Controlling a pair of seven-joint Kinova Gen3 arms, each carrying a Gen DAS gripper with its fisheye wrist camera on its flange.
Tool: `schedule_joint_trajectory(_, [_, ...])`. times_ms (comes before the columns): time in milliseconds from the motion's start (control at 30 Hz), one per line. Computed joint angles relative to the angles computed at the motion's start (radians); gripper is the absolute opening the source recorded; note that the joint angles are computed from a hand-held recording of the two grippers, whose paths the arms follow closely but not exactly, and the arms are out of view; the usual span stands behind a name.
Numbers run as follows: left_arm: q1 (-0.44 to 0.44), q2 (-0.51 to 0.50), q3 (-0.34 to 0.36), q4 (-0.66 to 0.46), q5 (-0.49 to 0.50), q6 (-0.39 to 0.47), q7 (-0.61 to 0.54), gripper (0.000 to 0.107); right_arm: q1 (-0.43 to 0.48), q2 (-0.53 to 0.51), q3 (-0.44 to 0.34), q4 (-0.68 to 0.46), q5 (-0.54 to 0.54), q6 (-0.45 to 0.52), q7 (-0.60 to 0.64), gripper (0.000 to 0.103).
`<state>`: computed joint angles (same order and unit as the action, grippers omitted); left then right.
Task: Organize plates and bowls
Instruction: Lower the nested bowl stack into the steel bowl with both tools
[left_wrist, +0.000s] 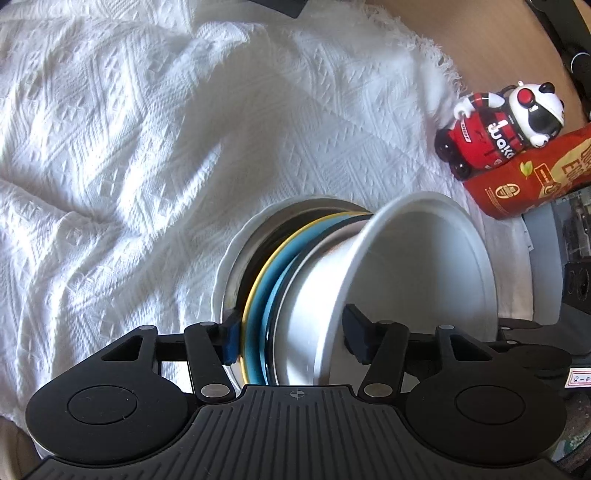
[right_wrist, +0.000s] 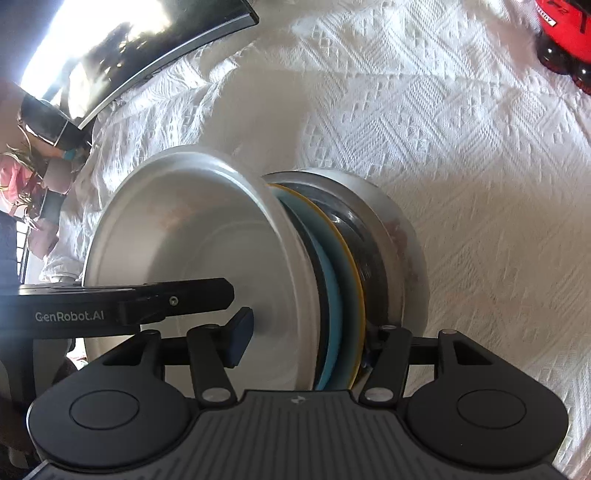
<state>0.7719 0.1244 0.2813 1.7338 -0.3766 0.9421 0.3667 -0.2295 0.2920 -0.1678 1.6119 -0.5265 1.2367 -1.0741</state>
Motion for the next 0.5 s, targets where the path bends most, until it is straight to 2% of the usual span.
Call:
schedule_joint_trajectory(133, [0.012, 0.019, 0.003, -0.043, -0.011, 0.066, -0.033, 0.053, -0.023, -0.022, 0.004, 0.010, 0.039, -0.042, -0.024, 0.056])
schedule_joint_trajectory(300, [0.005, 0.001, -0.001, -0.023, 0.009, 0.046, -0.047, 0.042, -0.003, -0.021, 0.008, -0.003, 0.031, -0.026, -0.024, 0.055])
schedule_joint_trajectory(400, [0.011, -0.016, 0.005, -0.016, -0.006, 0.057, -0.018, 0.040, 0.001, -0.045, 0.010, 0.005, 0.027, -0.043, -0.019, 0.055])
schedule_joint_trajectory(500, [0.025, -0.050, 0.020, -0.007, -0.068, 0.068, 0.046, 0.033, 0.005, -0.090, 0.012, 0.028, 0.024, -0.090, 0.007, 0.056])
